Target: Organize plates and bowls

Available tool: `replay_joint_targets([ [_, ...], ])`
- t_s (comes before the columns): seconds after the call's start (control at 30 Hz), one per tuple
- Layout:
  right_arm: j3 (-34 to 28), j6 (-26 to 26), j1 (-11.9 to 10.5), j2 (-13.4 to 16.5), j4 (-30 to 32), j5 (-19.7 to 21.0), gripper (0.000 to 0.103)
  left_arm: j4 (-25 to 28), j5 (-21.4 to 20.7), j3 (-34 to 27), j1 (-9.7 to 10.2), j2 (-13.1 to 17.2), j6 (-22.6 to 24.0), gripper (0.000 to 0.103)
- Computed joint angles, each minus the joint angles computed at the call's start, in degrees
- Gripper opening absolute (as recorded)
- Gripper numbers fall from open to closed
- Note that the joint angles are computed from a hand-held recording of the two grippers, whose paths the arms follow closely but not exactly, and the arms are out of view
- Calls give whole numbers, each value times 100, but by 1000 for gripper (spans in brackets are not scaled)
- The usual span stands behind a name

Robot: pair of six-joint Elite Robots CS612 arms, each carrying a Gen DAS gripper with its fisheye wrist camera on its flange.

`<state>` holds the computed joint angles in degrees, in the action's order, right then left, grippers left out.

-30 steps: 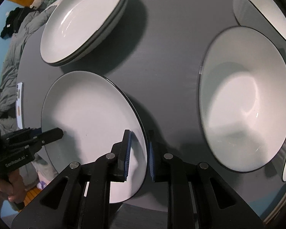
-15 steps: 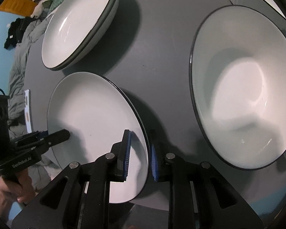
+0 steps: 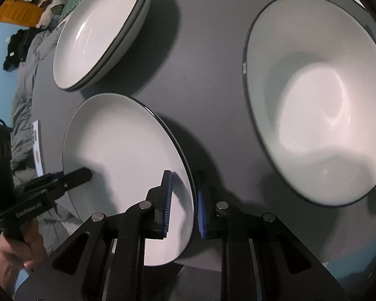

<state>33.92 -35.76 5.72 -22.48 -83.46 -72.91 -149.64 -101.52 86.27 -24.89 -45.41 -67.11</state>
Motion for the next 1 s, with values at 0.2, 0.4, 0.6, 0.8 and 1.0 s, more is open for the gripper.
replay_joint_targets([
  [0.2,85,-102,18,-65,-13,6,15,-17,-20,89,6,-72,-78,20],
  [0.4,94,-322,47,-115,41,49,15,-154,83,276,-5,-253,-205,20],
  [0.6,98,-519,92,-200,61,147,15,-256,266,417,16,-434,-388,20],
  [0.8,-94,-504,133,-164,116,300,15,-202,509,354,58,-505,-345,20],
  [1.0,-687,-393,196,125,265,387,15,-56,615,104,185,-394,-86,20],
])
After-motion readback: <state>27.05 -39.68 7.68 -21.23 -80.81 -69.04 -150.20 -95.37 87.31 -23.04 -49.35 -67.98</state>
